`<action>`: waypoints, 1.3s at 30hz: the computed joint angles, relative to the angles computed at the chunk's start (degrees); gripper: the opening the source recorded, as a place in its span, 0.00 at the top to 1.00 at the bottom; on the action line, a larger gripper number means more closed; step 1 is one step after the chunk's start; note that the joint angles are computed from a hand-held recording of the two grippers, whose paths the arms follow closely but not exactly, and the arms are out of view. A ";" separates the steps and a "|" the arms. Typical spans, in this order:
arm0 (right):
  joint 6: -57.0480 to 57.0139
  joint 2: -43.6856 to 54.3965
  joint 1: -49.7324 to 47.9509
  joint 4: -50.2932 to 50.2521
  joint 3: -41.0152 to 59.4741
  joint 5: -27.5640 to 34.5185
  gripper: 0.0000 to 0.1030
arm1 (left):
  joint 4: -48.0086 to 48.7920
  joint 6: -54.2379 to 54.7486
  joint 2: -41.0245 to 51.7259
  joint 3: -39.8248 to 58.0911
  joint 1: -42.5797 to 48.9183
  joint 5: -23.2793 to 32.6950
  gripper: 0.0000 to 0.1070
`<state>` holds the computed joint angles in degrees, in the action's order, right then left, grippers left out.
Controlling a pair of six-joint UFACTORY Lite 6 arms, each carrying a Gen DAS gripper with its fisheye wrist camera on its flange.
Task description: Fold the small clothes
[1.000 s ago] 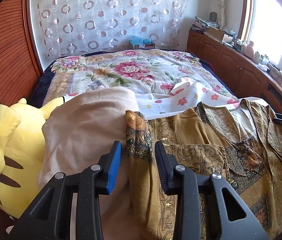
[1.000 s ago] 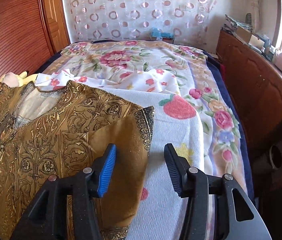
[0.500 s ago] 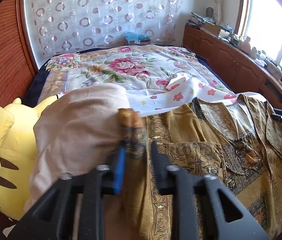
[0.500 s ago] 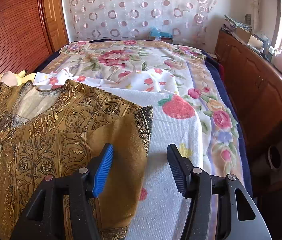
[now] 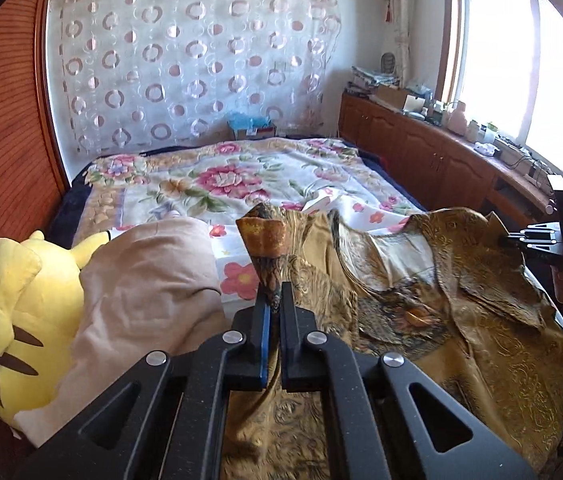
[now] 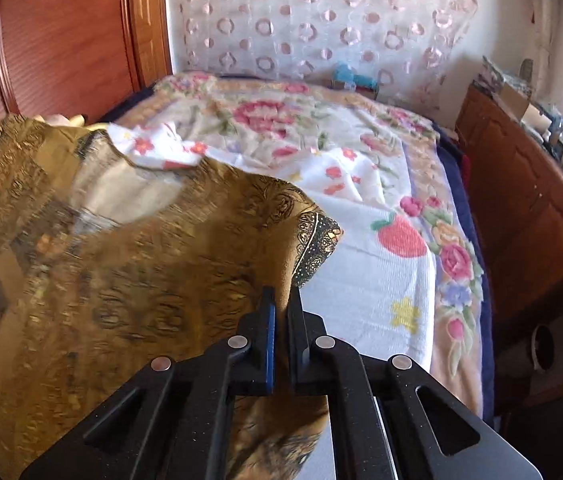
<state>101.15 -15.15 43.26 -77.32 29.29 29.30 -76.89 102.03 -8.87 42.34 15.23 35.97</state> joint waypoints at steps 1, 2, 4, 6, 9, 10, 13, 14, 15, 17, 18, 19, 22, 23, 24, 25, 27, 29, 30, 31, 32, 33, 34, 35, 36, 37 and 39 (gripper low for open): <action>0.71 -2.30 2.89 0.76 -1.07 2.52 0.96 | 1.13 -0.22 -3.25 -2.15 1.80 1.94 0.96; 1.41 -4.55 6.96 2.16 -1.84 6.27 0.96 | 1.87 -0.37 -5.22 -3.45 2.96 3.17 0.96; 4.23 -9.18 15.38 4.45 -4.00 13.30 0.96 | 3.38 -0.77 -10.12 -6.68 5.95 6.27 0.96; 7.80 -13.36 25.58 7.28 -5.85 21.58 0.96 | 5.05 -0.47 -14.29 -9.51 10.17 10.24 0.96; 15.54 -15.97 42.41 11.47 -7.89 34.71 0.96 | 7.67 1.66 -19.90 -13.90 19.45 17.89 0.96; 18.70 -15.40 48.40 13.70 -8.10 38.69 0.96 | 8.35 2.17 -20.88 -14.68 21.81 19.73 0.96; 28.64 -13.31 64.34 20.34 -8.94 48.29 0.97 | 11.74 7.43 -24.42 -18.77 35.64 29.13 0.96; 32.75 -11.41 69.68 22.87 -8.71 50.96 0.97 | 12.80 9.06 -24.87 -19.73 39.64 31.74 0.96; 37.07 -9.24 74.43 25.32 -8.63 52.64 0.97 | 14.69 11.90 -24.27 -20.47 45.64 35.37 0.96; 47.43 -3.62 84.02 30.38 -8.00 53.98 0.96 | 18.08 16.57 -21.74 -21.22 54.42 39.65 0.96; 50.90 -1.36 87.26 32.41 -7.54 53.84 0.97 | 20.17 19.35 -19.30 -21.26 58.81 41.07 0.96; 54.62 1.91 90.77 34.94 -6.37 53.74 0.97 | 21.53 21.52 -17.85 -21.50 61.57 41.71 0.96; 62.66 9.80 98.50 40.42 -2.45 53.31 0.97 | 25.53 27.02 -12.90 -21.25 68.97 42.33 0.96; 64.78 12.01 100.41 41.59 -1.12 53.17 0.97 | 26.95 27.86 -11.38 -20.87 70.93 42.53 0.96; 67.14 14.26 102.33 42.70 0.07 52.61 0.97 | 28.35 28.59 -9.73 -20.11 72.92 42.76 0.96; 67.53 14.78 103.09 43.29 1.36 53.04 0.97 | 29.63 29.63 -8.74 -19.50 75.04 43.57 0.96; 67.36 17.48 104.53 44.68 4.98 53.24 0.96 | 32.43 32.15 -7.52 -18.71 79.98 45.76 0.96; 66.10 17.94 105.20 45.01 7.37 54.86 0.96 | 33.97 33.31 -7.80 -18.90 82.00 45.85 0.96; 65.65 17.68 105.38 45.32 7.83 55.14 0.96 | 34.41 34.09 -8.21 -19.48 82.36 45.18 0.96; 63.29 15.40 103.25 44.23 7.03 55.23 0.96 | 34.54 35.04 -7.80 -19.53 82.69 44.40 0.96; 61.71 14.99 102.11 43.83 7.22 54.83 0.96 | 34.26 35.56 -8.03 -20.00 82.34 43.22 0.96; 60.17 14.35 100.88 43.49 6.93 54.12 0.96 | 34.51 35.76 -8.70 -20.79 82.01 42.28 0.96; 57.94 12.65 98.30 42.27 5.88 53.26 0.96 | 34.25 35.46 -9.05 -21.23 81.05 41.15 0.96; 57.34 12.21 97.45 42.04 5.18 52.09 0.96 | 33.76 35.29 -9.29 -21.52 80.51 40.35 0.92; 55.77 10.61 95.77 41.24 4.45 51.78 0.96 | 33.38 35.22 -9.38 -21.47 80.34 40.06 0.86; 55.25 10.23 95.19 41.12 4.27 51.50 0.96 | 33.55 35.34 -9.45 -21.25 80.89 40.46 0.84; 54.93 9.75 94.65 41.14 4.24 51.45 0.96 | 33.80 36.03 -8.34 -19.88 82.15 41.96 0.76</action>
<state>156.08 -5.40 137.92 -36.18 33.53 80.76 -43.09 138.06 -17.21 22.46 97.38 77.93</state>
